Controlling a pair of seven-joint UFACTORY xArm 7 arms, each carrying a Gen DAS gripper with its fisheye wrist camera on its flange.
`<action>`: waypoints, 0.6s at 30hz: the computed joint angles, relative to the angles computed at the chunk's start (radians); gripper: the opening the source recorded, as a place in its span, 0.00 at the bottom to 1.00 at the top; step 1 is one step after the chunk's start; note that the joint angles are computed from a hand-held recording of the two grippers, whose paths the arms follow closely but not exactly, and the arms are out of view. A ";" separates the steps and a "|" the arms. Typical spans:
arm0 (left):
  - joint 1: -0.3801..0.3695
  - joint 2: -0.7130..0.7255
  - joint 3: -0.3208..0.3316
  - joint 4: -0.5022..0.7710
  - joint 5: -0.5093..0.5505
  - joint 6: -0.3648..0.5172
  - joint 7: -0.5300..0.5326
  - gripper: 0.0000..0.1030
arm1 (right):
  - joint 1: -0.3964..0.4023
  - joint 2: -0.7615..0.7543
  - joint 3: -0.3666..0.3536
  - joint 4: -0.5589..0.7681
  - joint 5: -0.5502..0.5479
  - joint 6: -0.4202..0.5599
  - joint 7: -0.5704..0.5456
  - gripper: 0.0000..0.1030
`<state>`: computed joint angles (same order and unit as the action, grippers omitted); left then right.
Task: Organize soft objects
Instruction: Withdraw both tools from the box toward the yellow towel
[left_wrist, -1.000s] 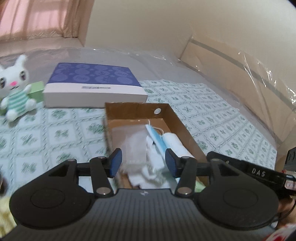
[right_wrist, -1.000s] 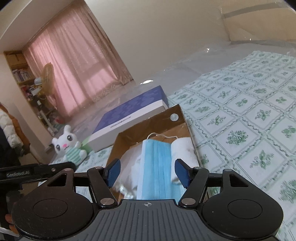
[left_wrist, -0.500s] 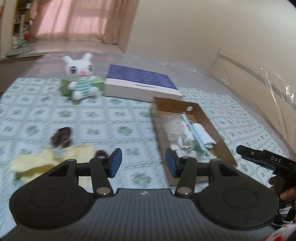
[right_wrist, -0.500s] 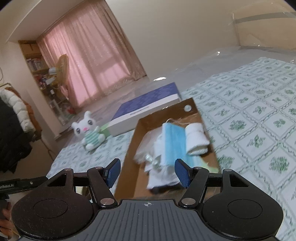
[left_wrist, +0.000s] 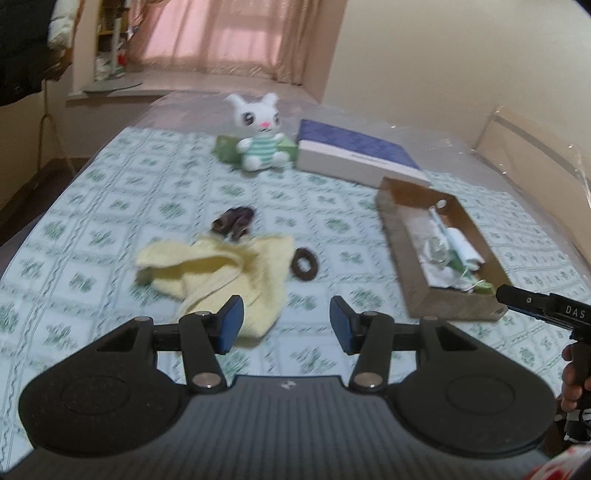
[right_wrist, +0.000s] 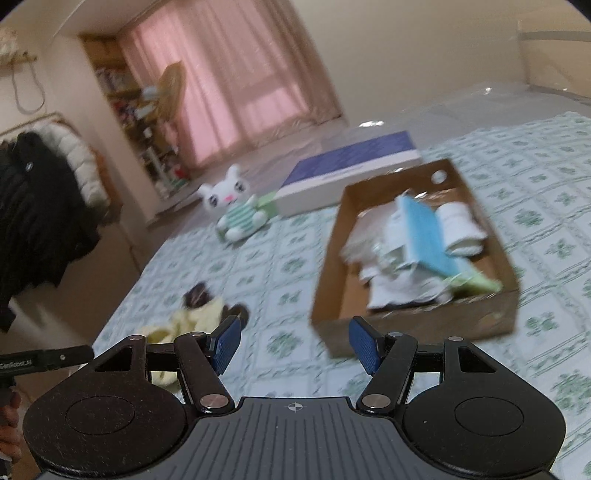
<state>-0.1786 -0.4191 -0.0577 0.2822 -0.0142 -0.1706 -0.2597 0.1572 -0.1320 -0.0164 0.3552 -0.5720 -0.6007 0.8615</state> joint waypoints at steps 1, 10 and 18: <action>0.031 -0.004 -0.025 -0.010 -0.002 0.002 -0.002 0.46 | 0.009 0.010 0.009 0.008 -0.002 0.005 0.002 0.63; 0.101 0.019 -0.071 -0.048 -0.003 -0.012 -0.007 0.46 | 0.048 0.099 0.081 0.061 0.014 0.040 -0.017 0.63; 0.188 0.093 -0.180 -0.032 -0.023 -0.058 0.016 0.50 | 0.044 0.140 0.111 0.086 0.037 0.067 -0.043 0.63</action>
